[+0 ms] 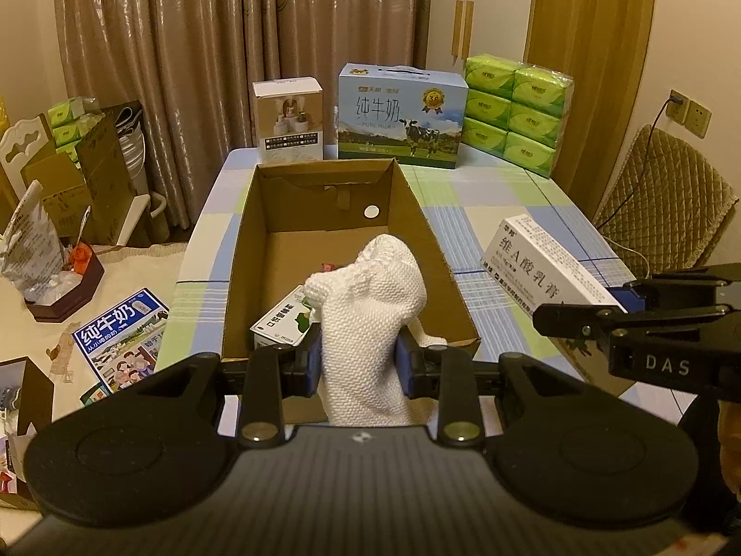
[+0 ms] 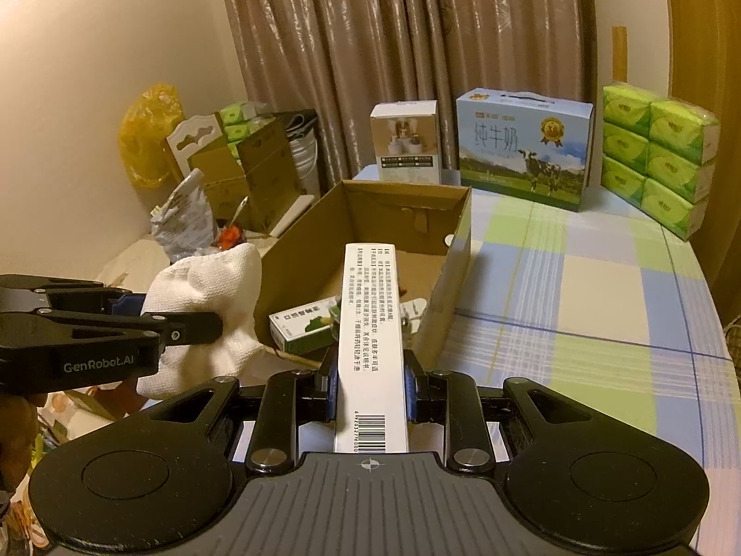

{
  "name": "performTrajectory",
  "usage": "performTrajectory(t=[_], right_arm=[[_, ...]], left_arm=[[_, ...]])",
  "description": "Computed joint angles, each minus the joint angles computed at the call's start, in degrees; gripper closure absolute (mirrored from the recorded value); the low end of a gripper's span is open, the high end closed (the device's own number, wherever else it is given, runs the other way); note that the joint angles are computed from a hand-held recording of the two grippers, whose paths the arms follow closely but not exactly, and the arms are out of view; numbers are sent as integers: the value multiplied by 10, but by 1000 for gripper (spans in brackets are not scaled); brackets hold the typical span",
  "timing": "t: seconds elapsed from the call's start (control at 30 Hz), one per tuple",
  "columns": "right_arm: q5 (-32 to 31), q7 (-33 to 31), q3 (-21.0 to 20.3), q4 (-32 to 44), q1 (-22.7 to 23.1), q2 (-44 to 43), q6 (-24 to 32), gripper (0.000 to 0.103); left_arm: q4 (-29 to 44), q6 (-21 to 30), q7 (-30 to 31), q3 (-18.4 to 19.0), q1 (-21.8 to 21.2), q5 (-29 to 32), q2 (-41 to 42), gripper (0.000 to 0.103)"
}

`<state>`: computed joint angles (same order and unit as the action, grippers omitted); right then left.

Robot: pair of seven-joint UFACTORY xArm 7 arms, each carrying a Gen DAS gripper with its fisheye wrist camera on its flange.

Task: Organize objects
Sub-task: 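Lift both held items and carry them over the cardboard box, then open left tool to drop cloth while right tool drops medicine box into box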

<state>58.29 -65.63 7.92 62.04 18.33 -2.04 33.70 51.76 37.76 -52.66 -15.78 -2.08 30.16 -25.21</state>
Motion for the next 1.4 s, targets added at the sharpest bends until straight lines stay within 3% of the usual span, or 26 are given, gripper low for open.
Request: performTrajectory(t=[0.5, 1.0, 1.4], right_arm=[[-48, 56, 45, 117, 1, 112, -35, 80], [-191, 169, 92, 261, -9, 251, -49, 80], [-282, 254, 102, 366, -2, 336, -37, 80]], left_arm=[[30, -36, 61, 43, 18, -9, 49, 77], [103, -63, 146, 96, 18, -26, 156, 77], [158, -71, 213, 135, 13, -80, 224, 76]])
